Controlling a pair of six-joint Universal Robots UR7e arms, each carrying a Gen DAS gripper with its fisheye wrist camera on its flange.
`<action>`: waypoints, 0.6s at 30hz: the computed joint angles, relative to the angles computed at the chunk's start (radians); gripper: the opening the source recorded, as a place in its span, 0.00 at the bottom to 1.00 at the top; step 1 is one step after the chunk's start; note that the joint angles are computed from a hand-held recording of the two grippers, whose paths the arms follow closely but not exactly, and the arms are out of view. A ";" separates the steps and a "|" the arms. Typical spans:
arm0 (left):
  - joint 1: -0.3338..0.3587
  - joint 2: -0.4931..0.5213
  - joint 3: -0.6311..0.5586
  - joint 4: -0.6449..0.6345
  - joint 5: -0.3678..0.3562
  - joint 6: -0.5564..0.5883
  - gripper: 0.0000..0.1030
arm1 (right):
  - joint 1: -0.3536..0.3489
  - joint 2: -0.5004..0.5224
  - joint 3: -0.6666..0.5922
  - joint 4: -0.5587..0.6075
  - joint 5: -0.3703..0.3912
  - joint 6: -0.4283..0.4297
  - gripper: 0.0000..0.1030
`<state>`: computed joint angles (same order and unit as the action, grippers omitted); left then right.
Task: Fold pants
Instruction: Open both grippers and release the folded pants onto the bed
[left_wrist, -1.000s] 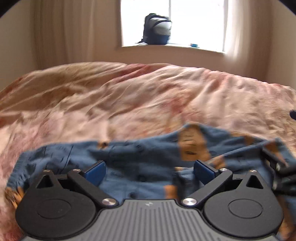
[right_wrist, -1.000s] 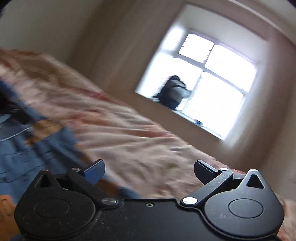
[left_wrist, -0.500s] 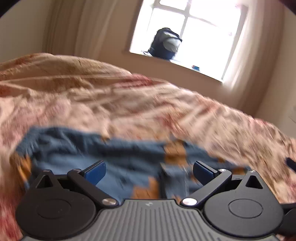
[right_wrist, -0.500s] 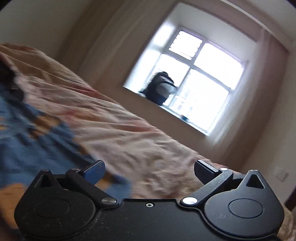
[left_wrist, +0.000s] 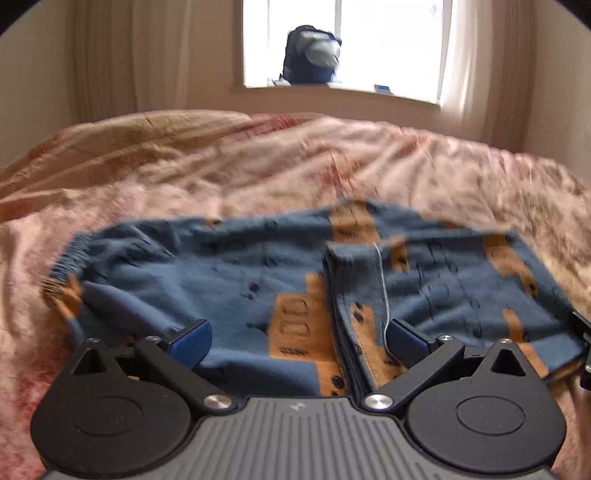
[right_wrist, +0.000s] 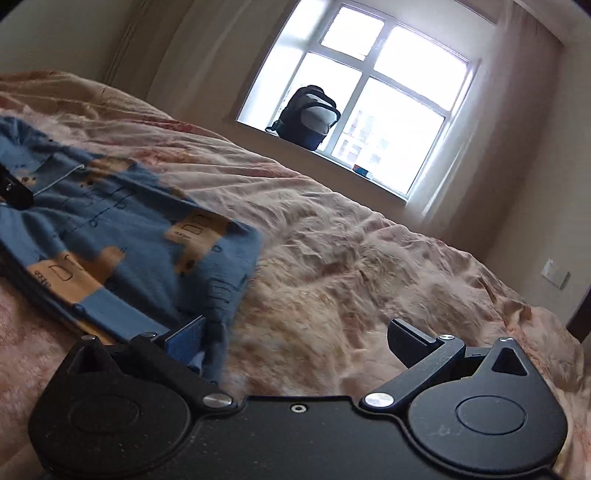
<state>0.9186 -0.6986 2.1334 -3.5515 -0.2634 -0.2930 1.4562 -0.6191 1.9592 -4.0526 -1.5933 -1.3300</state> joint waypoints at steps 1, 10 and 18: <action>-0.007 0.000 0.006 -0.025 0.005 0.009 1.00 | 0.001 0.003 0.005 -0.029 0.031 -0.015 0.99; 0.008 -0.043 0.030 0.186 0.007 -0.109 1.00 | -0.010 0.010 0.026 -0.099 -0.050 -0.014 0.99; 0.010 -0.052 0.040 0.145 -0.017 -0.128 1.00 | 0.039 -0.017 -0.044 0.091 0.043 -0.034 0.99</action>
<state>0.9286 -0.7510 2.1735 -3.4064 -0.2799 -0.4210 1.4949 -0.6366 1.9154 -3.9620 -1.5507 -1.3642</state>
